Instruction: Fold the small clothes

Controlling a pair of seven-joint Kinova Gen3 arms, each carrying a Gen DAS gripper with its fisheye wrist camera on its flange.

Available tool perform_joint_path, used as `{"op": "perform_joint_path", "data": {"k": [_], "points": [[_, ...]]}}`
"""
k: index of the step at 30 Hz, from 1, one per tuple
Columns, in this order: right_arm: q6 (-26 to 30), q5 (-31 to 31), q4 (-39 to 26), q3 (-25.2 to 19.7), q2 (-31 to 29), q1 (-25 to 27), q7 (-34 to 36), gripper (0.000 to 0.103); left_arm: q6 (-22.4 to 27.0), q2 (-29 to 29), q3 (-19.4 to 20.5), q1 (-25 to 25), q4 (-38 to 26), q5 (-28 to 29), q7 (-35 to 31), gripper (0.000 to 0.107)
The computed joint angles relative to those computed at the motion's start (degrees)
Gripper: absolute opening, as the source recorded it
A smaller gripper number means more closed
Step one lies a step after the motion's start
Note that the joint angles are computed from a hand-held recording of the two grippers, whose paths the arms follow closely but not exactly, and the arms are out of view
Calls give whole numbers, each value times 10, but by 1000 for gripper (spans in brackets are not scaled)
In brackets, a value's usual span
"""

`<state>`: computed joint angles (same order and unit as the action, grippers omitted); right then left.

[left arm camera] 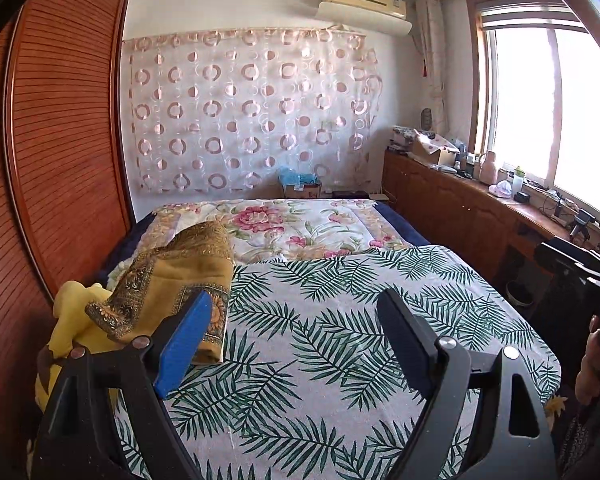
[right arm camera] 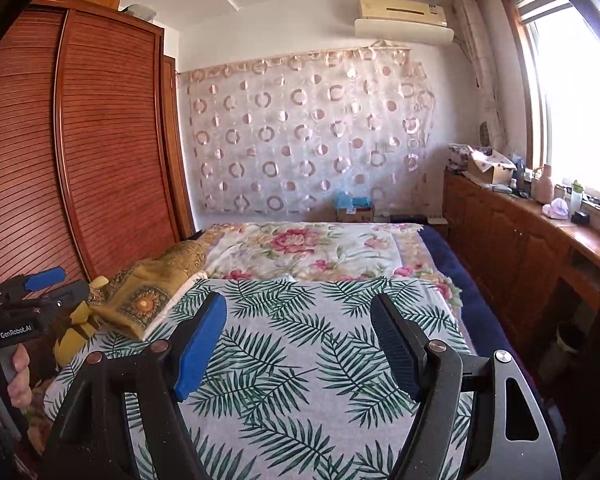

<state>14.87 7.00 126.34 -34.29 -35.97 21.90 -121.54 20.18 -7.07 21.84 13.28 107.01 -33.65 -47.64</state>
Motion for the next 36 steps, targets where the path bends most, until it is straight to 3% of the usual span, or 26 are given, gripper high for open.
{"op": "perform_joint_path", "data": {"k": [4,7,36], "points": [[-30,-2,4,-48,13,51,-13,76,0,-5,13,-9,2,-18,19,85],[-27,-5,4,-51,9,57,-11,76,3,-7,26,-17,3,-39,40,85],[-29,-6,4,-21,15,37,10,76,0,-14,35,-27,8,-61,62,85]]}}
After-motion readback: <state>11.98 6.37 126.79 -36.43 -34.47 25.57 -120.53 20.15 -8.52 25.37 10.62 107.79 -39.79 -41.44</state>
